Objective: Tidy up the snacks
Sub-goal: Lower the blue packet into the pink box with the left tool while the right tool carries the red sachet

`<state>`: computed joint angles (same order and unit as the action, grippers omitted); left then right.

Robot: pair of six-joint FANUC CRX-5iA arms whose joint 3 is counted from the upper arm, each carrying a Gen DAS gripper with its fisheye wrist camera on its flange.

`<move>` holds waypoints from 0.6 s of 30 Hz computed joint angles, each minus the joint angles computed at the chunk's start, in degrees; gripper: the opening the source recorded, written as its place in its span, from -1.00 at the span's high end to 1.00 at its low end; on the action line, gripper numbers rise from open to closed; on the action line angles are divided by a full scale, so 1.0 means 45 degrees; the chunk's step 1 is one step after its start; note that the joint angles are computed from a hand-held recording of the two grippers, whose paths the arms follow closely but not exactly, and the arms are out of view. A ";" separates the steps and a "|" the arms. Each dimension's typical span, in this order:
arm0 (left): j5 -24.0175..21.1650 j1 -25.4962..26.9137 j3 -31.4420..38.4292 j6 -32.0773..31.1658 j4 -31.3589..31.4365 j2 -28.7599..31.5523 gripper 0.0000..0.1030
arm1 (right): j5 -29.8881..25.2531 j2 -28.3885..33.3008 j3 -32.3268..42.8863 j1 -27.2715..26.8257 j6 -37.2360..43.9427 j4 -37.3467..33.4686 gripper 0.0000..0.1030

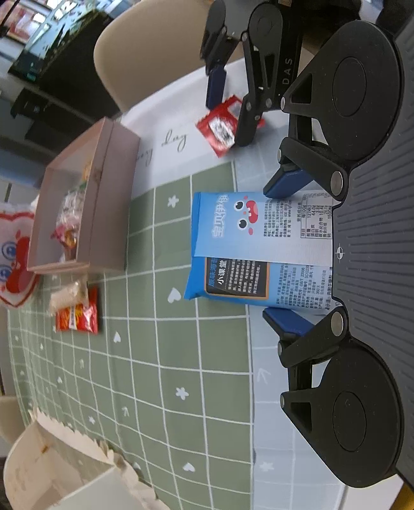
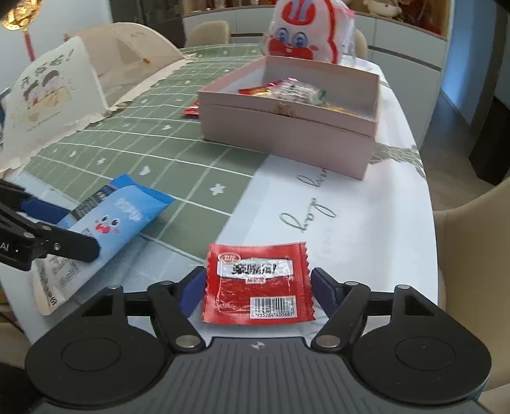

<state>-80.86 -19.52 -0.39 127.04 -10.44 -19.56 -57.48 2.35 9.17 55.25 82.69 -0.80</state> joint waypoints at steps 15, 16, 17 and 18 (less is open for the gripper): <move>0.2091 0.2660 0.0339 -0.3997 0.2455 -0.0542 -0.56 | -0.0520 -0.0180 0.1378 0.0392 -0.0837 0.1946 -0.02; 0.2496 0.3047 0.0469 -0.4469 0.2897 -0.0444 -0.56 | -0.0383 -0.0091 0.1704 0.0323 -0.0910 0.2150 -0.02; 0.2959 0.3461 0.0624 -0.5039 0.3388 -0.0279 -0.56 | -0.0223 0.0023 0.2039 0.0250 -0.0940 0.2361 -0.02; 0.3363 0.3722 0.0862 -0.5492 0.3696 -0.0026 -0.56 | -0.0051 0.0175 0.2420 0.0188 -0.0946 0.2610 -0.02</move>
<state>-65.73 -2.77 3.49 102.33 6.20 -19.68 -57.71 3.14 20.06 56.10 78.44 10.94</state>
